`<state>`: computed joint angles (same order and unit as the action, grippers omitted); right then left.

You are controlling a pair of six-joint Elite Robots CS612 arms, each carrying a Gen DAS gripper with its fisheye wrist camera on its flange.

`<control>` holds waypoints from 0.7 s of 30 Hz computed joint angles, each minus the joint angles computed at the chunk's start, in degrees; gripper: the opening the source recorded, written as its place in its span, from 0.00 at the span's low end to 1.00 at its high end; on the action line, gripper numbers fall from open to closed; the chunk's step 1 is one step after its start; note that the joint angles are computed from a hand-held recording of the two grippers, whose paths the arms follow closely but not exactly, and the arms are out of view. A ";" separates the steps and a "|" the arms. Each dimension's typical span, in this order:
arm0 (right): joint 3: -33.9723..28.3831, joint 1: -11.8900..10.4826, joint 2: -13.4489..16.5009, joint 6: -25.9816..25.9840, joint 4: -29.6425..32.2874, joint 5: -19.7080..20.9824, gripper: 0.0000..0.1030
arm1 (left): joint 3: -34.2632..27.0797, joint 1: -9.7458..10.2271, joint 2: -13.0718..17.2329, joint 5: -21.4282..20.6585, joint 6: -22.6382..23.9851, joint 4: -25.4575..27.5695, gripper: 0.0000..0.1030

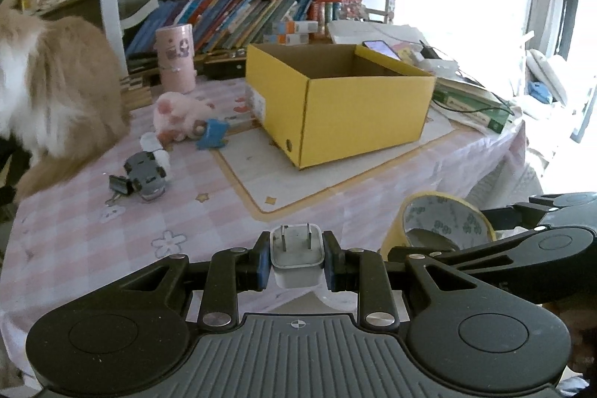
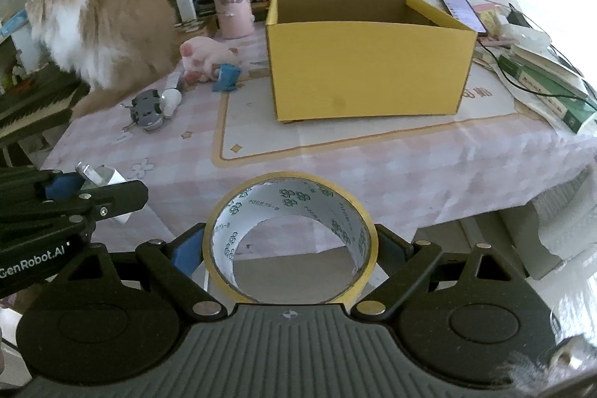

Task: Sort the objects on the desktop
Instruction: 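Lift the plug with the left gripper while the right gripper lifts the tape roll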

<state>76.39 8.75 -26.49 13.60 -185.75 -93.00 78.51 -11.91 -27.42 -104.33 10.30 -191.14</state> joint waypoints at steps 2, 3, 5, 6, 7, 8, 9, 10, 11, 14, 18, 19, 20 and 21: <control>0.57 -0.09 -0.23 0.21 -0.33 -0.50 0.88 | -0.09 -0.18 0.07 -0.59 0.42 0.04 0.25; 0.89 -0.15 -0.37 0.42 -0.43 -0.79 0.88 | -0.13 -0.27 0.10 -0.86 0.69 0.06 0.25; 1.50 -0.28 -0.63 0.98 -0.59 -1.35 0.88 | -0.28 -0.47 0.16 -1.60 1.23 0.27 0.25; 1.88 -0.36 -0.79 1.36 -0.67 -1.69 0.88 | -0.36 -0.57 0.20 -1.93 1.52 0.39 0.25; 2.15 -0.43 -0.90 1.66 -0.73 -2.00 0.88 | -0.59 -0.66 0.29 -2.36 1.86 0.67 0.25; 2.45 -0.50 -1.03 2.01 -0.82 -2.37 0.88 | -0.72 -0.76 0.33 -2.73 2.17 0.87 0.25; 2.79 -0.55 -1.17 2.39 -0.93 -2.77 0.88 | -0.87 -0.87 0.39 -3.12 2.54 1.12 0.25; 3.11 -0.62 -1.32 2.78 -1.01 -3.13 0.88 | -0.97 -0.98 0.42 -3.43 2.85 1.28 0.25; 3.41 -0.68 -1.44 3.19 -1.08 -3.47 0.88 | -0.98 -1.07 0.43 -3.77 3.14 1.33 0.25; 4.12 -0.89 -1.74 4.32 -1.20 -4.28 0.88 | -1.12 -1.33 0.49 -4.59 4.01 1.65 0.25; 4.62 -1.06 -1.95 5.29 -1.22 -4.63 0.88 | -1.14 -1.51 0.52 -5.02 4.73 1.61 0.25; 4.67 -1.08 -1.97 5.37 -1.23 -4.67 0.88 | -1.13 -1.53 0.52 -5.10 4.77 1.59 0.25; 4.72 -1.08 -1.99 5.42 -1.29 -4.75 0.88 | -1.13 -1.54 0.51 -5.17 4.77 1.53 0.25; 4.74 -1.08 -2.01 5.46 -1.37 -4.83 0.88 | -1.14 -1.54 0.53 -5.26 4.79 1.44 0.25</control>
<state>81.14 7.67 -28.50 19.06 -187.12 -97.83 77.37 -13.46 -26.89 -109.60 15.09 -189.70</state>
